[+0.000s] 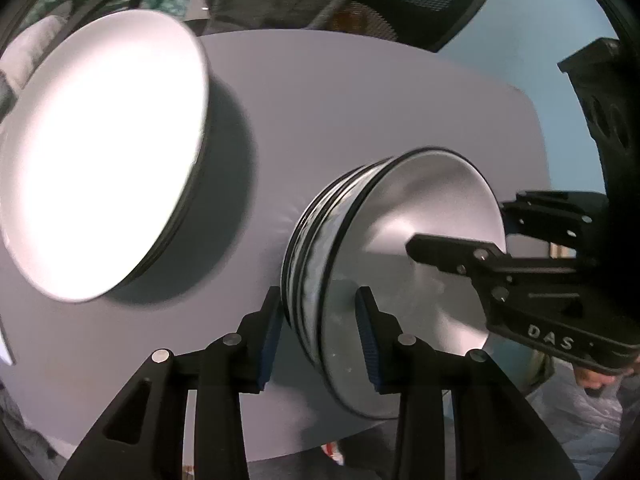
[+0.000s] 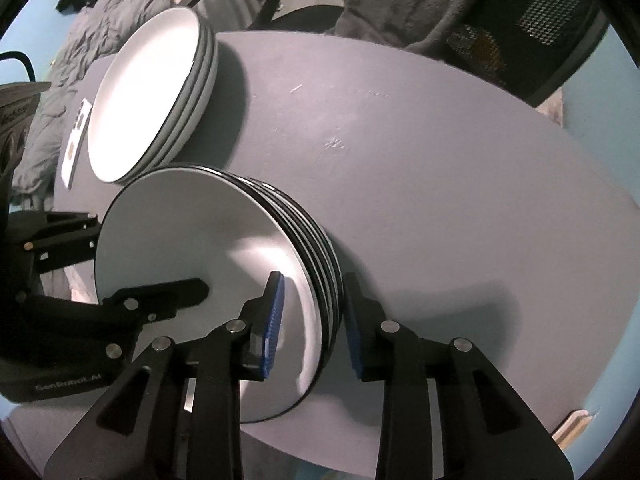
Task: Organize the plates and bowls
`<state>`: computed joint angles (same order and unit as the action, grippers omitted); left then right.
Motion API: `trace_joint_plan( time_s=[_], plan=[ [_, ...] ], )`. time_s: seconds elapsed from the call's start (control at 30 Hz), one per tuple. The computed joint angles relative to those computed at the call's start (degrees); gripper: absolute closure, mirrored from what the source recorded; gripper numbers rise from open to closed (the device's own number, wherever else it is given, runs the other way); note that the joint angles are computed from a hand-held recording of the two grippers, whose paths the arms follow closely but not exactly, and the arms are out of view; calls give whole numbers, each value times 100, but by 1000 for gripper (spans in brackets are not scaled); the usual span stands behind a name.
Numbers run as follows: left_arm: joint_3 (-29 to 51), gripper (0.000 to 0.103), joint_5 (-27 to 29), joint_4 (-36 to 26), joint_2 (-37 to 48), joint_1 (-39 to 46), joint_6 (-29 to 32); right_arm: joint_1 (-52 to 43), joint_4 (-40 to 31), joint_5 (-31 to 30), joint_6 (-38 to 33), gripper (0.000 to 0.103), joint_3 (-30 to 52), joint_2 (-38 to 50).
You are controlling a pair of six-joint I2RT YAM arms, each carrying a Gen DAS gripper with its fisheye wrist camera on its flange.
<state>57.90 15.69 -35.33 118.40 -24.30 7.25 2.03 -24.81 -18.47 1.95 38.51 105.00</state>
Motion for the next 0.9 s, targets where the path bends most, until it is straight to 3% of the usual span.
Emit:
trace_joint_plan(
  time_s=[0.2, 0.57, 0.9],
  plan=[
    [-563, 66, -70, 55, -306, 760, 355, 884, 285, -80, 779, 74, -64, 38],
    [-1170, 66, -402, 21, -647, 2475, 1695, 2724, 1010, -190, 2629, 74, 101, 266],
    [-899, 77, -227, -173, -319, 2696, 2222, 3357, 1153, 214, 4041, 78, 35, 103]
  ],
)
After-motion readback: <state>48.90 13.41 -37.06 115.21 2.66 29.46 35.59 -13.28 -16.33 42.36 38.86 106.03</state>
